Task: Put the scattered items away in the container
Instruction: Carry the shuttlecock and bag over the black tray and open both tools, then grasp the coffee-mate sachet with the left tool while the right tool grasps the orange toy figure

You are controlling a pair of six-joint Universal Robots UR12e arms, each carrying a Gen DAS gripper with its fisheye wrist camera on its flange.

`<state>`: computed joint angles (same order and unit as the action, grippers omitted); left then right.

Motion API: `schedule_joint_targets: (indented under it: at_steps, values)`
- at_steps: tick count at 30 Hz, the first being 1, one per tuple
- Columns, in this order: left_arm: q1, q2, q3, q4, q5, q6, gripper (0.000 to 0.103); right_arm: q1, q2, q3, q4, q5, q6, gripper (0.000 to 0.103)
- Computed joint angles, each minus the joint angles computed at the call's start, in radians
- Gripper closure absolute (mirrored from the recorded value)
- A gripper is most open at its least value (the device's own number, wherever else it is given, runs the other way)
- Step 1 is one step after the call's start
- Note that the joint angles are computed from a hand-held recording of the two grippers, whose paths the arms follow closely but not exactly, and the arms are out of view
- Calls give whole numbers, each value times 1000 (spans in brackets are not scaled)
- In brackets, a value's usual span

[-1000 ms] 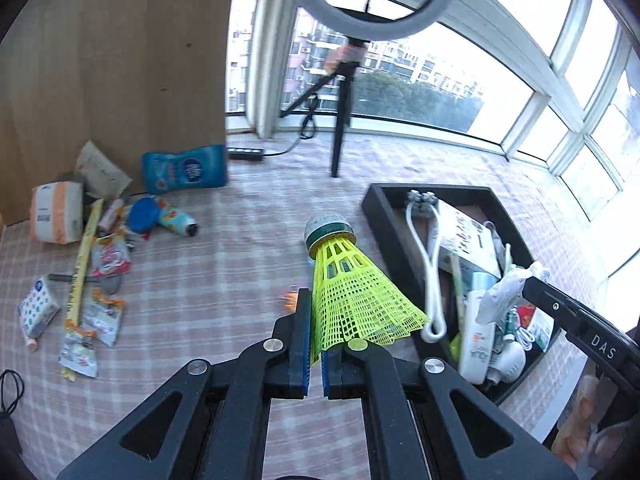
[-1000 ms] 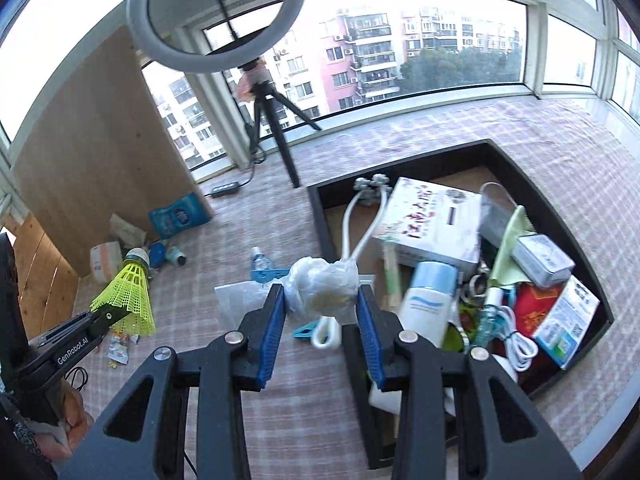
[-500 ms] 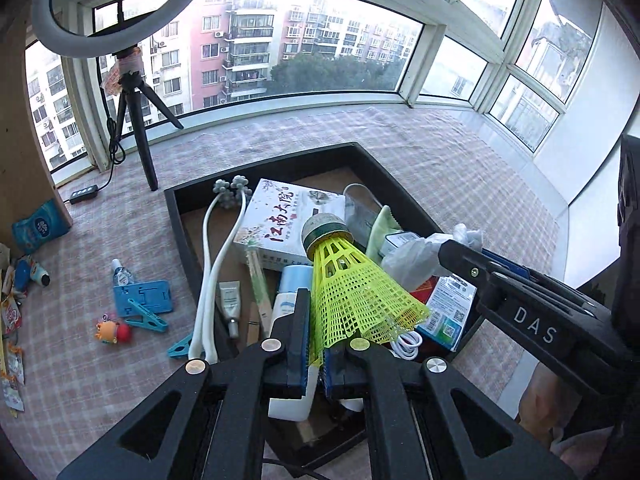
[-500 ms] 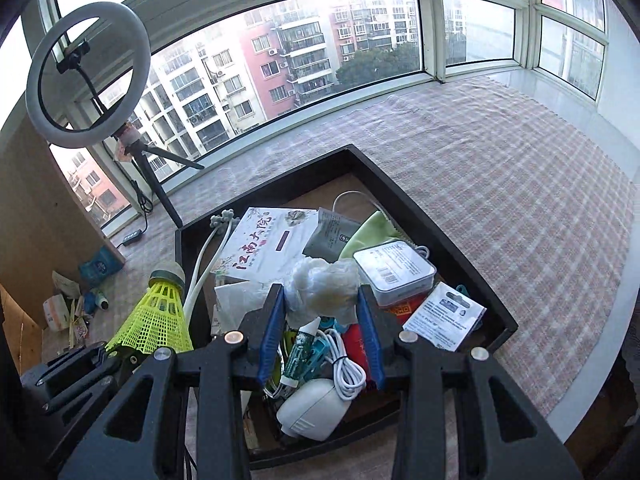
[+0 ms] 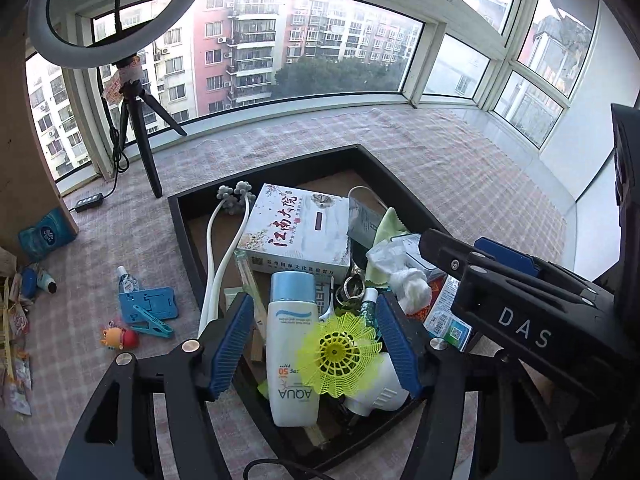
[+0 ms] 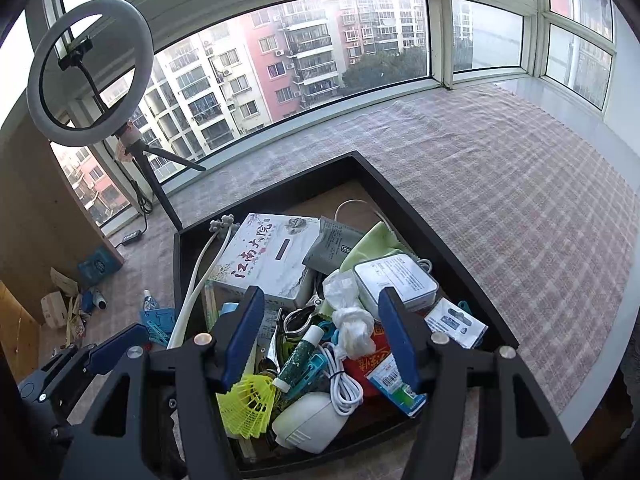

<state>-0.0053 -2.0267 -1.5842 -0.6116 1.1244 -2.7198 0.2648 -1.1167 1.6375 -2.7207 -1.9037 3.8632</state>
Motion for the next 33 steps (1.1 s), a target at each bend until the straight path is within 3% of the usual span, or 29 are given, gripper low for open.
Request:
schedule_joint_targets:
  at_steps: [10,19,26,33]
  values:
    - [64,-10,6,40,56,-61,43,19,58,-79,-17,81,-77,45]
    - [163,-44,22,76,158,-155,43,64,147,-208,-4,181,-290,45]
    - [251,-91,65,59,243,-247,43,92,229,-331,69,261,-440,45]
    - [319,-130,106,45,286,-306,43,110,307,-455,196,309,-524,45]
